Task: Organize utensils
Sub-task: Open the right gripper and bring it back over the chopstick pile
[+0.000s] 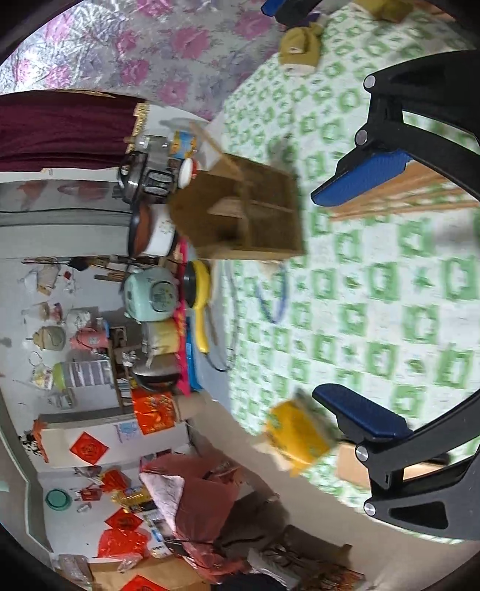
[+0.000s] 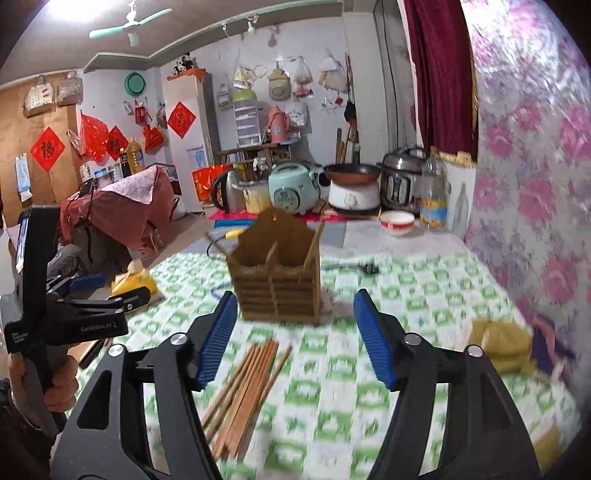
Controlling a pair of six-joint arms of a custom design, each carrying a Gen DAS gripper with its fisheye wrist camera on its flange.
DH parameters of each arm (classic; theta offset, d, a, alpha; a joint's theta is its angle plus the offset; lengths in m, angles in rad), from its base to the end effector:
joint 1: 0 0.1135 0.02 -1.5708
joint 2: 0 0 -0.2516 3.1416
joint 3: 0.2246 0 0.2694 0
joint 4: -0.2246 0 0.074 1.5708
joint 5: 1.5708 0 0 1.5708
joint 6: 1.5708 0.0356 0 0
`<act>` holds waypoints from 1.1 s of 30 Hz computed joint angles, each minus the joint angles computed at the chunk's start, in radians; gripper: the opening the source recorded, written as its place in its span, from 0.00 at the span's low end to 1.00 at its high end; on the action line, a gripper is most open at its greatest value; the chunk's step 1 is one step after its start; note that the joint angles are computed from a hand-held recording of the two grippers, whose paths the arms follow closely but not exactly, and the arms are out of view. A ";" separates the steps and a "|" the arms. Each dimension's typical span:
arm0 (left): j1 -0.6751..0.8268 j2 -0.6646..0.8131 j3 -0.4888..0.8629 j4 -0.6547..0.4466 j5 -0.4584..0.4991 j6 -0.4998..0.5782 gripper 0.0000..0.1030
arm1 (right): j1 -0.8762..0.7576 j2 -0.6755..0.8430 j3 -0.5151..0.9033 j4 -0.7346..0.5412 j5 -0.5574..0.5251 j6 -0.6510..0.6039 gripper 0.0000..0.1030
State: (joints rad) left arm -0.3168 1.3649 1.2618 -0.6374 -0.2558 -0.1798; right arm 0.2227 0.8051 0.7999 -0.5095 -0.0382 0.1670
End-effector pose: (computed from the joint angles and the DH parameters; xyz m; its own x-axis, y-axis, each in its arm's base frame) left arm 0.3031 -0.0899 0.3193 -0.6529 0.0320 -0.7568 0.0073 0.9993 0.0359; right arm 0.1986 0.0464 0.2996 -0.5155 0.0536 -0.8552 -0.1698 0.9719 0.1632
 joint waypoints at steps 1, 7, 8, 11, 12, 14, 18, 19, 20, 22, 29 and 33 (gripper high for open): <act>-0.006 -0.041 -0.062 0.001 0.005 -0.006 0.93 | 0.009 -0.027 -0.027 -0.012 0.006 0.008 0.66; -0.055 -0.151 -0.279 0.009 0.049 -0.027 0.94 | 0.063 -0.142 -0.205 -0.026 0.109 0.032 0.73; -0.073 -0.153 -0.297 0.010 0.044 -0.030 0.94 | 0.061 -0.140 -0.224 -0.024 0.113 0.037 0.73; -0.135 -0.134 -0.327 0.022 0.036 -0.030 0.94 | 0.033 -0.112 -0.259 -0.004 0.082 0.048 0.73; -0.157 -0.115 -0.322 0.029 0.036 -0.030 0.94 | 0.018 -0.094 -0.272 0.010 0.080 0.051 0.73; -0.199 -0.069 -0.303 0.042 0.036 -0.035 0.94 | -0.006 -0.064 -0.290 0.039 0.095 0.061 0.73; -0.273 0.062 -0.238 0.071 0.026 -0.029 0.94 | -0.095 -0.008 -0.315 0.080 0.033 0.067 0.74; -0.282 0.099 -0.218 0.071 0.014 -0.026 0.94 | -0.128 0.003 -0.316 0.086 -0.014 0.068 0.74; -0.286 0.126 -0.205 0.068 0.004 -0.027 0.94 | -0.176 0.022 -0.317 0.092 -0.078 0.067 0.74; -0.270 0.188 -0.173 0.057 -0.002 -0.029 0.94 | -0.230 0.050 -0.313 0.100 -0.154 0.072 0.74; -0.074 0.166 -0.196 0.038 0.098 -0.047 0.96 | -0.276 0.088 -0.318 0.125 -0.252 0.087 0.74; 0.025 0.119 -0.236 0.016 0.175 -0.045 0.95 | -0.230 0.109 -0.299 0.105 -0.244 0.051 0.74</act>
